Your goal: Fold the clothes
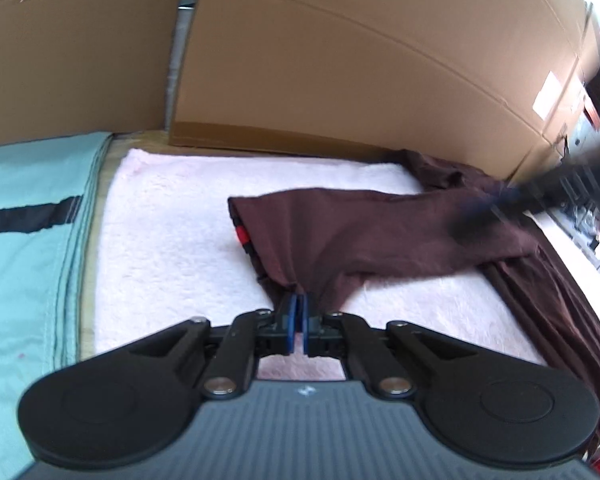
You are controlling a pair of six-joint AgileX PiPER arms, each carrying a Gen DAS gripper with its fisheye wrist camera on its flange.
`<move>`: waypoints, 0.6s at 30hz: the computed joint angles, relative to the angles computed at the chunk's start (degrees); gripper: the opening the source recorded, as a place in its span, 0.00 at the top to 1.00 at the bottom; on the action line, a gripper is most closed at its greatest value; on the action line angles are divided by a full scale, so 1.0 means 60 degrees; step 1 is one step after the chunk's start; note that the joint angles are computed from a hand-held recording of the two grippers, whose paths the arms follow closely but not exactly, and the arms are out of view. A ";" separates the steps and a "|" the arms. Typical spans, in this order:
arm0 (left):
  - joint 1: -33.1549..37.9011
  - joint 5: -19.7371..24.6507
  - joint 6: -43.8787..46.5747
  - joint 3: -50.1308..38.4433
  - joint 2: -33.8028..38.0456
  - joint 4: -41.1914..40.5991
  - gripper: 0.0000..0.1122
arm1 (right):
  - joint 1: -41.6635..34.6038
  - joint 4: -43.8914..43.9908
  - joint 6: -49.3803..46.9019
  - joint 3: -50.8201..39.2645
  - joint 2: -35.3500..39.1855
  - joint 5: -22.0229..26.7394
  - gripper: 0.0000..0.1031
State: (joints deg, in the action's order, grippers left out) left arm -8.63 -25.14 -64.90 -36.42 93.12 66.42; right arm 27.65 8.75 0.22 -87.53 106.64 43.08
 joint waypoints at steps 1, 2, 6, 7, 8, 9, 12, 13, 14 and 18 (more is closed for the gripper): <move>-0.0050 0.0033 0.0201 0.0062 -0.0001 -0.0230 1.00 | 0.0221 -0.0075 -0.0045 -0.0678 0.0446 0.0127 0.54; -0.0117 0.0057 0.0468 0.0112 0.0013 -0.0556 1.00 | 0.0489 -0.0232 -0.0111 -0.1351 0.0910 0.0243 0.54; -0.0348 0.0336 0.0810 0.0135 -0.0071 -0.1033 1.00 | 0.1376 -0.1052 0.0128 -0.3950 0.2751 0.1151 0.54; -0.0371 0.0378 0.0858 0.0147 -0.0093 -0.1080 1.00 | 0.1568 -0.1262 0.0237 -0.4660 0.3242 0.1492 0.54; -0.0377 0.0403 0.0875 0.0154 -0.0109 -0.1090 1.00 | 0.1752 -0.1452 0.0320 -0.5458 0.3770 0.1887 0.54; -0.0383 0.0430 0.0892 0.0162 -0.0127 -0.1100 1.00 | 0.1875 -0.1607 0.0462 -0.6105 0.4210 0.2184 0.56; -0.0380 0.0501 0.0662 0.0077 -0.0099 -0.0953 1.00 | 0.1829 -0.1515 0.0708 -0.7846 0.5289 0.3212 0.95; -0.0370 0.0544 0.0458 -0.0005 -0.0073 -0.0805 1.00 | 0.1789 -0.1408 0.0763 -0.8620 0.5708 0.3688 0.98; -0.0351 0.0592 0.0342 -0.0098 -0.0068 -0.0731 1.00 | 0.1735 -0.1264 0.0805 -0.9125 0.5952 0.3936 0.98; -0.0174 0.0652 0.0279 -0.0453 -0.0132 -0.0720 1.00 | 0.1527 -0.0869 0.1033 -0.7826 0.5013 0.2128 0.98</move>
State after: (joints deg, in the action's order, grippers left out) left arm -9.67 -21.23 -63.23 -39.14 92.32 62.10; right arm 36.81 3.54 6.42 -134.48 136.71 55.84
